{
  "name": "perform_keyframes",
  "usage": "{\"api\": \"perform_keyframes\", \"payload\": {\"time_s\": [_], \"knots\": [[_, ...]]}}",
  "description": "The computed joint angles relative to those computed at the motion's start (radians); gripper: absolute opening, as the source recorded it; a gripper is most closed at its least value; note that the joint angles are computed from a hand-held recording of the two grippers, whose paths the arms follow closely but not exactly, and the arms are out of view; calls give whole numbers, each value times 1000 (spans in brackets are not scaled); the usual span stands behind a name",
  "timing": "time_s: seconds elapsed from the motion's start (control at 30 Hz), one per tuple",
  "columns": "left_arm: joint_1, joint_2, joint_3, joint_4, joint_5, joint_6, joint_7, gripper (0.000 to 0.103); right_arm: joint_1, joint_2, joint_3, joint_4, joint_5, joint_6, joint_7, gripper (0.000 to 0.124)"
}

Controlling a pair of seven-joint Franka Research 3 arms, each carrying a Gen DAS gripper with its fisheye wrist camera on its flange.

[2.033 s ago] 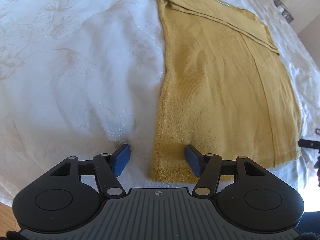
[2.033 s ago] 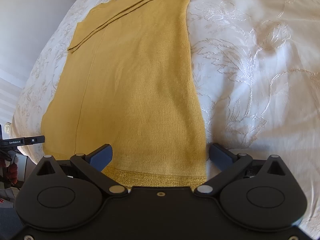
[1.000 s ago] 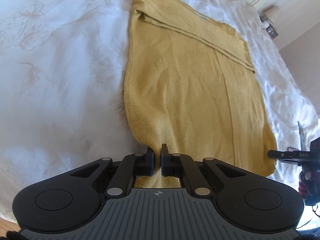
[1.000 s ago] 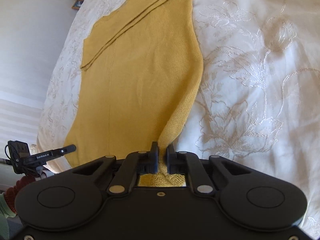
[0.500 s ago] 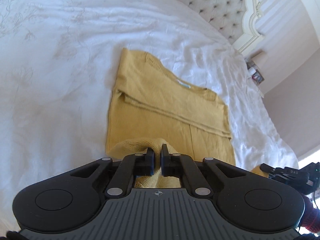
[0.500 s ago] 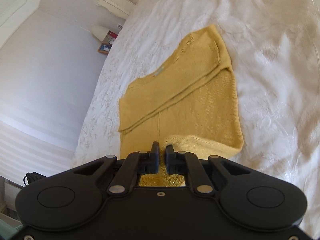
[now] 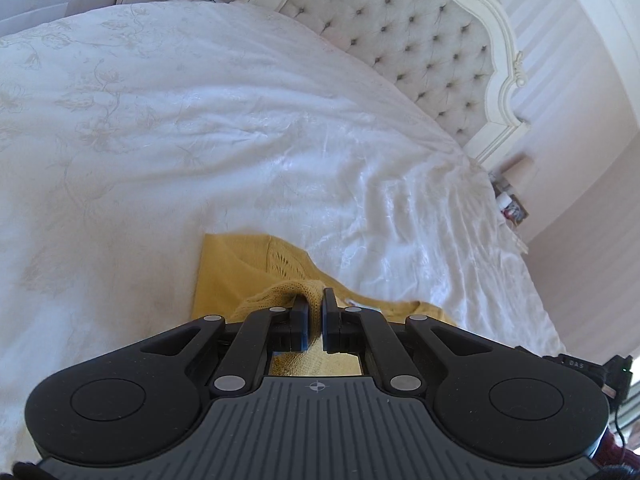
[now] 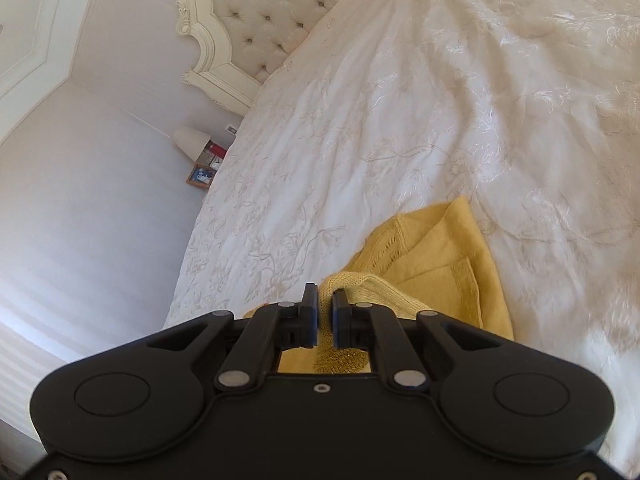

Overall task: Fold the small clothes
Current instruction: 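Lift the hem with both tools, fold it over toward the collar, open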

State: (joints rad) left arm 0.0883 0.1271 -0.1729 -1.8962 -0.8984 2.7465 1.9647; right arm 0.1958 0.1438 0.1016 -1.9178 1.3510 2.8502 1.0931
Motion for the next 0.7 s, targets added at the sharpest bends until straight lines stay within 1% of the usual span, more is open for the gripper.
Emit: {"api": "perform_keyframes", "payload": {"time_s": [0.17, 0.33, 0.37, 0.47, 0.5, 0.57, 0.6, 0.63, 0.67, 0.7], "knots": [[2, 148, -3, 133, 164, -17, -125, 5, -2, 128, -18, 105, -229, 3, 216, 14], [17, 248, -15, 228, 303, -35, -242, 6, -19, 212, -20, 168, -398, 0, 380, 14], [13, 268, -7, 248, 343, -45, -283, 7, -21, 222, -21, 175, -431, -5, 411, 14], [8, 312, 7, 298, 429, -74, -408, 7, -25, 246, -28, 193, -531, -25, 500, 18], [18, 327, 0, 313, 437, -80, -430, 9, -22, 251, -34, 196, -567, -27, 532, 21], [51, 342, -35, 326, 430, -87, -438, 26, -24, 255, -35, 196, -618, -27, 576, 21], [79, 347, -65, 328, 412, -88, -418, 40, -19, 252, -42, 191, -650, -27, 600, 23], [100, 352, -88, 333, 397, -98, -400, 55, -13, 247, -49, 185, -685, -23, 622, 34], [105, 352, -94, 335, 401, -101, -401, 61, -1, 240, -62, 175, -728, -11, 648, 44], [96, 339, -85, 318, 423, -80, -409, 67, 9, 231, -72, 161, -767, 9, 667, 63]]}}
